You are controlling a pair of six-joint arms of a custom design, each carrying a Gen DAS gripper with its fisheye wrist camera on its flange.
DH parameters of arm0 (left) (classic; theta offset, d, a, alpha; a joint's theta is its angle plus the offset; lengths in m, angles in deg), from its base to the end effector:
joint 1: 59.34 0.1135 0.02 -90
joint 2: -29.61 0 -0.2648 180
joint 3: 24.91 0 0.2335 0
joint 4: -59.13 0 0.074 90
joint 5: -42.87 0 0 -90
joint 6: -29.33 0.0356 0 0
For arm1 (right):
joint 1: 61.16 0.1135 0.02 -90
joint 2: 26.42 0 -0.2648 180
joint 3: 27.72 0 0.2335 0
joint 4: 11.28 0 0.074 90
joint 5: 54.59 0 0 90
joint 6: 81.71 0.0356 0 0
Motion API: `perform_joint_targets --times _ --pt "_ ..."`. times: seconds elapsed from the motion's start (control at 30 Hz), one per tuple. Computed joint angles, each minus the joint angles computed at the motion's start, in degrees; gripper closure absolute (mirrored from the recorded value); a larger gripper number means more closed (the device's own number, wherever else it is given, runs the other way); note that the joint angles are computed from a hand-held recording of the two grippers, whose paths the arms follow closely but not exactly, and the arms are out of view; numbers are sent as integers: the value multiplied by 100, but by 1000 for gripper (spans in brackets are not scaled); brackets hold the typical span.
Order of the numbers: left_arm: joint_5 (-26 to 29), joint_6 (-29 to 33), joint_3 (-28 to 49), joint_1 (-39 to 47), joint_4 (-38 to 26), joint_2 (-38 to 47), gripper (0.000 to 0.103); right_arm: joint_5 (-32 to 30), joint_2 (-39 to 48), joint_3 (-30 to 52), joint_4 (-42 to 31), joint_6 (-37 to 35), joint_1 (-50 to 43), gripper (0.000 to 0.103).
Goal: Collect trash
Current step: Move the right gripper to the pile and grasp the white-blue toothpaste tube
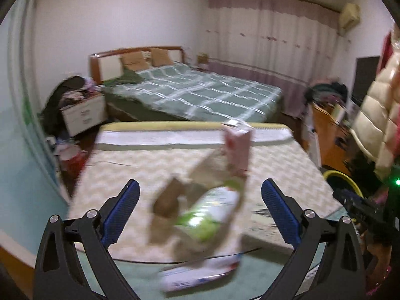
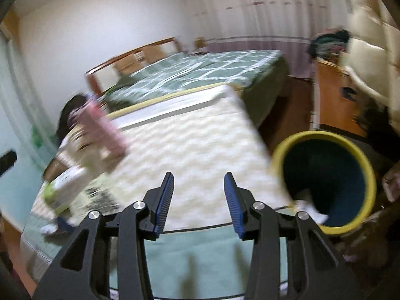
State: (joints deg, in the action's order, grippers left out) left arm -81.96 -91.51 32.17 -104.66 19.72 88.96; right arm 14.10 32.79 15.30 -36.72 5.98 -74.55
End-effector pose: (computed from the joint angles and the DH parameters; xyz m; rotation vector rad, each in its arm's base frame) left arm 0.1519 -0.1247 0.2634 -0.0288 2.1487 -0.0633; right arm 0.1867 -0.0311 0.2047 0.0279 2.2530 0.2807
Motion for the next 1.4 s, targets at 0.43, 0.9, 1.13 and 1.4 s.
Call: perform_joint_targets --times 0.43,0.9,1.13,1.4 --pt "94 437 -961 1334 -809 -1936 7 2047 120 130 153 1342 4628 63" --pt "379 470 -1280 1632 -731 -2283 7 2148 1198 308 428 1669 5282 63" --pt "363 415 -1281 1615 -756 -2308 7 2060 1727 506 598 1733 5187 63" --pt "375 373 -1328 1560 -712 -2250 7 1512 1849 550 636 1709 5009 97"
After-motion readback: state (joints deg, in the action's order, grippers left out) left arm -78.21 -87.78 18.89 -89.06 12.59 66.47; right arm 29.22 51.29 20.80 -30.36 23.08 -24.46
